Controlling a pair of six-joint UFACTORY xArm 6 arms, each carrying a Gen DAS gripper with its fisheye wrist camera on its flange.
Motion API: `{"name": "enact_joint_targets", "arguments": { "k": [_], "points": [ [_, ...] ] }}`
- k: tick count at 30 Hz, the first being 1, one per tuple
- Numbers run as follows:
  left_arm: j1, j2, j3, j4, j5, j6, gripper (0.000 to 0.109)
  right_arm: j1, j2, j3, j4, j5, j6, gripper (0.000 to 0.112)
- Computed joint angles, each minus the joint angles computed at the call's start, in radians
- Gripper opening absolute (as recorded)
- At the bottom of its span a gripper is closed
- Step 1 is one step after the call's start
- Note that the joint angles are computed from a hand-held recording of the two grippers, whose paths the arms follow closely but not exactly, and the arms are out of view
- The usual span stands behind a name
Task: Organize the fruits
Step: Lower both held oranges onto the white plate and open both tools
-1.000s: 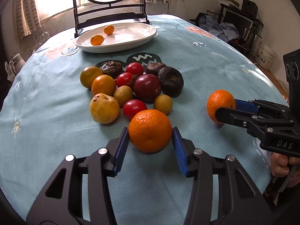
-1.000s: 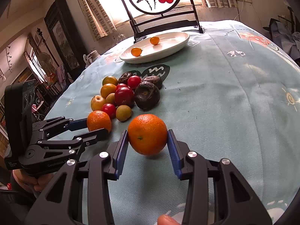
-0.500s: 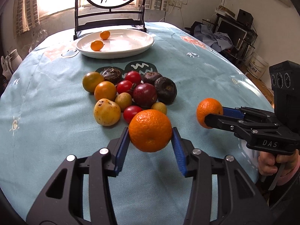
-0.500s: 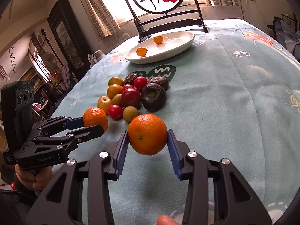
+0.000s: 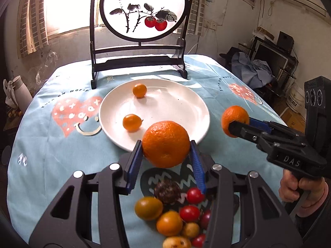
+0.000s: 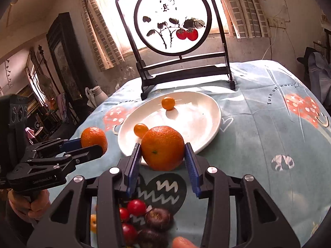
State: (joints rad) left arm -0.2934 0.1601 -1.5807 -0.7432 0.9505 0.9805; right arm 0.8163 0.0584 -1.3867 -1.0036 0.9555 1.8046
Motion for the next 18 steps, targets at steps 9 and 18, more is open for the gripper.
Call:
{"name": "enact_joint_targets", "arguments": {
  "k": [9, 18],
  "points": [
    [-0.081, 0.372, -0.452, 0.188, 0.01, -0.245, 0.046, -0.171, 0.131, -0.056, 0.142, -0.169, -0.193, 0.043],
    [-0.129, 0.513, -0.632, 0.375, -0.015, -0.393, 0.062, -0.182, 0.151, -0.072, 0.146, -0.181, -0.213, 0.059]
  ]
}}
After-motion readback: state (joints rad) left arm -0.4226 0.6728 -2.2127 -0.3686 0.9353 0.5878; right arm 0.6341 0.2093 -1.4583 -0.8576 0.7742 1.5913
